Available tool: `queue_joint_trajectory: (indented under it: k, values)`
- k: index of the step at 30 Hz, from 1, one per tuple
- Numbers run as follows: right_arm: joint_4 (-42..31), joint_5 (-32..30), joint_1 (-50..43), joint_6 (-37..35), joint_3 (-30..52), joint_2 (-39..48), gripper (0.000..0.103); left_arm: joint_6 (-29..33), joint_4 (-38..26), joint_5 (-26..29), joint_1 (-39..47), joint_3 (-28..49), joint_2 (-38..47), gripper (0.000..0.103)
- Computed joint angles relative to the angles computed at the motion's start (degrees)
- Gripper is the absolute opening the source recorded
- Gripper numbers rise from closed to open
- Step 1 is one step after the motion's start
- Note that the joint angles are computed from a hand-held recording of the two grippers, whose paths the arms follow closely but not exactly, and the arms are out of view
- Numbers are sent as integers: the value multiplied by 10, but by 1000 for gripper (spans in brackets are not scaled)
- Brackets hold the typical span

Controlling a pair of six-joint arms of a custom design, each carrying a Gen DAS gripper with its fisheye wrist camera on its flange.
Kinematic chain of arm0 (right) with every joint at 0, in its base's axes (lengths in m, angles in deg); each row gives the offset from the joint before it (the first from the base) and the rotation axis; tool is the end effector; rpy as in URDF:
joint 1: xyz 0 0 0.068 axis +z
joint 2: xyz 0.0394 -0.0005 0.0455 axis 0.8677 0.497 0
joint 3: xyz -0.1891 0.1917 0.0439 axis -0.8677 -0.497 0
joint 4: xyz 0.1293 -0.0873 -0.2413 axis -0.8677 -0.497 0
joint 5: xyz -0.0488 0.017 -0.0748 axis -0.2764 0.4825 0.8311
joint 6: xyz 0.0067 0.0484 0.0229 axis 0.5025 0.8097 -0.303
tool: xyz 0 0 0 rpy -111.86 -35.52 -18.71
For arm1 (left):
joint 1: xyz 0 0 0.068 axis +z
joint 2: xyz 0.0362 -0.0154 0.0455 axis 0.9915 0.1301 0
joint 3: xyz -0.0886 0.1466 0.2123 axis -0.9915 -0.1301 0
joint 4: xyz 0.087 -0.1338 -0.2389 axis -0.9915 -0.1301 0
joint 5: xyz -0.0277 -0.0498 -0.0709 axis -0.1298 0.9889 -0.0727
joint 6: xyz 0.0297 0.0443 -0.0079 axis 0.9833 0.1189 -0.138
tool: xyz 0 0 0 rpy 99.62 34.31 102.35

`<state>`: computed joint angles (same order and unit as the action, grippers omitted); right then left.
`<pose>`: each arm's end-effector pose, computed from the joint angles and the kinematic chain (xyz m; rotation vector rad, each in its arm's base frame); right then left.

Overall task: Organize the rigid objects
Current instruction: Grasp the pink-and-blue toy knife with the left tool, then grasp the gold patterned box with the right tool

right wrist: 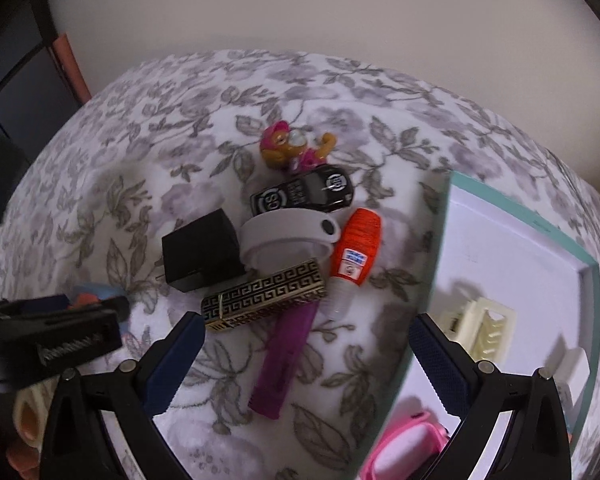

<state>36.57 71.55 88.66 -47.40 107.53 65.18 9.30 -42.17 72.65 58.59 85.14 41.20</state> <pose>0.2314 0.1153 0.1841 0.2053 2.6666 -0.0119 0.2971 -0.1255 0.1959 0.0589 2.9780 0.1667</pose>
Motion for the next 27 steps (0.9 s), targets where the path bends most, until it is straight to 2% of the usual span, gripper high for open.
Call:
queue_joint_trajectory:
  k: [8, 15, 19, 25, 27]
  values:
    - [28, 9, 21, -21, 24, 69, 103, 29, 8, -1, 30, -6, -4, 73]
    - [42, 28, 35, -20, 39, 119, 101, 24, 2, -6, 24, 4, 1, 73]
    - [36, 51, 46, -22, 43, 126, 90, 22, 14, -10, 21, 3, 12, 73]
    - [45, 18, 35, -29, 38, 113, 66, 28, 19, -15, 23, 1, 13, 73]
    - [45, 13, 36, -27, 37, 109, 62, 27, 19, -18, 20, -1, 12, 73]
